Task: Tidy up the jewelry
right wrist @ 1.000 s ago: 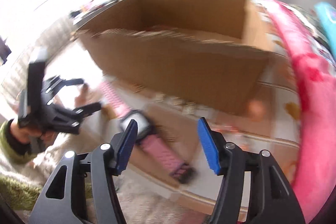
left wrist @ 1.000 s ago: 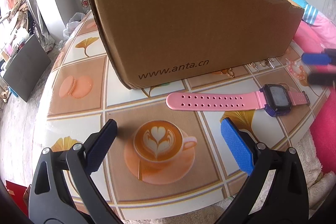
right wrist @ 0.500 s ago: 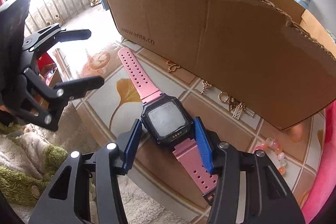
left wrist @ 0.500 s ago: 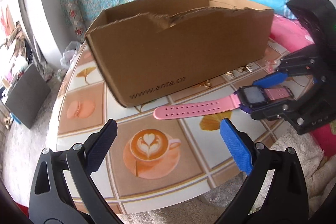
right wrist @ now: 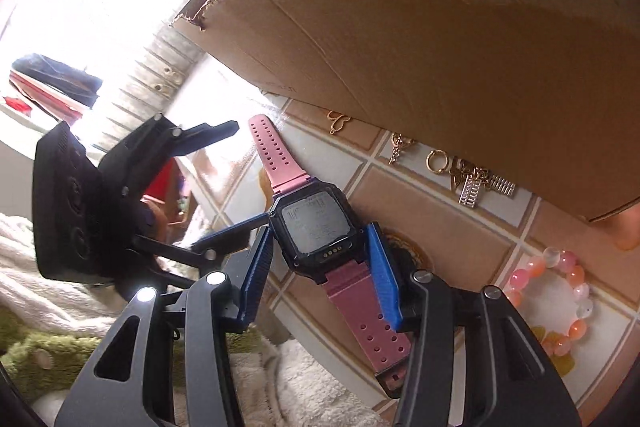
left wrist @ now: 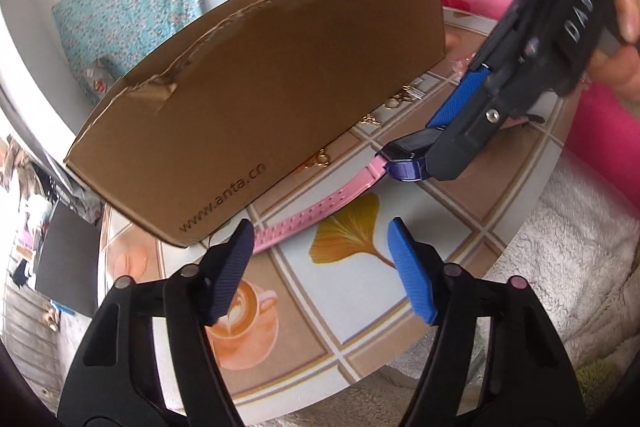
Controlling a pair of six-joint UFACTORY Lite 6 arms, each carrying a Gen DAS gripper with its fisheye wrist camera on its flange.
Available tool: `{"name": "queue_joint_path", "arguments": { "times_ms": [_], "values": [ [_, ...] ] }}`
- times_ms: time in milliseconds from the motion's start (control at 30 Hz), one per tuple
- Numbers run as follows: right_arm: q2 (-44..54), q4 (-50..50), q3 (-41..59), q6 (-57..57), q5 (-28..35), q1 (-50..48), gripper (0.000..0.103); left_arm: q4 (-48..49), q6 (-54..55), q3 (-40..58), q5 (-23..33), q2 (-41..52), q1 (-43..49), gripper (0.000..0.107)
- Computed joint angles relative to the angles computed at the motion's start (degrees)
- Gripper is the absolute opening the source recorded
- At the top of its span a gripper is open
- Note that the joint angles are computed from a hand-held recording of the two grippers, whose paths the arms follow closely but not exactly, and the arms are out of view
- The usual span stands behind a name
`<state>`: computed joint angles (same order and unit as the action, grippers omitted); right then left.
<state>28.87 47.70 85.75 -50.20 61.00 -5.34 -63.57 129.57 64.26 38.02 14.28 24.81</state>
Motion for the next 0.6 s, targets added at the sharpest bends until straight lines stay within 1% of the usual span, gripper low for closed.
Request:
{"name": "queue_joint_path", "arguments": {
  "times_ms": [100,133,233,267,333,400,467,533,567,600],
  "values": [
    [2.64,-0.06,3.63,0.02,4.28,-1.28,0.047,-1.23,2.88,-1.12,-0.90,-0.64,-1.07,0.058],
    [3.21,-0.25,4.37,-0.44,5.06,-1.46,0.047,-0.71,2.55,-0.81,-0.92,-0.45,-1.42,0.057],
    [5.46,-0.18,7.41,-0.66,7.67,-2.16,0.047,2.41,-0.89,0.68,0.17,0.34,-1.98,0.050],
    [4.54,0.17,5.85,-1.60,7.54,-2.44,0.047,4.20,-3.19,1.45,0.83,0.65,-2.29,0.044],
    [5.40,1.00,6.55,-1.99,8.93,-3.23,0.047,8.29,-8.43,4.05,2.72,1.96,-2.60,0.035],
    [5.26,2.38,5.21,-3.00,9.17,-3.80,0.047,12.36,-14.40,6.63,4.48,3.22,-3.19,0.020],
    [4.99,3.61,3.04,-4.51,8.26,-4.34,0.047,16.08,-20.61,10.04,6.33,4.99,-3.75,0.016],
    [4.39,4.55,1.87,-5.00,7.88,-5.17,0.047,19.60,-26.75,13.22,9.47,6.90,-3.93,0.013],
    [3.97,4.73,1.34,-5.05,7.77,-5.45,0.047,21.43,-30.56,15.91,11.93,8.48,-3.90,0.013],
    [2.91,5.40,-0.39,-5.12,6.18,-4.55,0.047,23.00,-33.76,19.60,14.17,11.07,-3.87,0.012]
  ]
}}
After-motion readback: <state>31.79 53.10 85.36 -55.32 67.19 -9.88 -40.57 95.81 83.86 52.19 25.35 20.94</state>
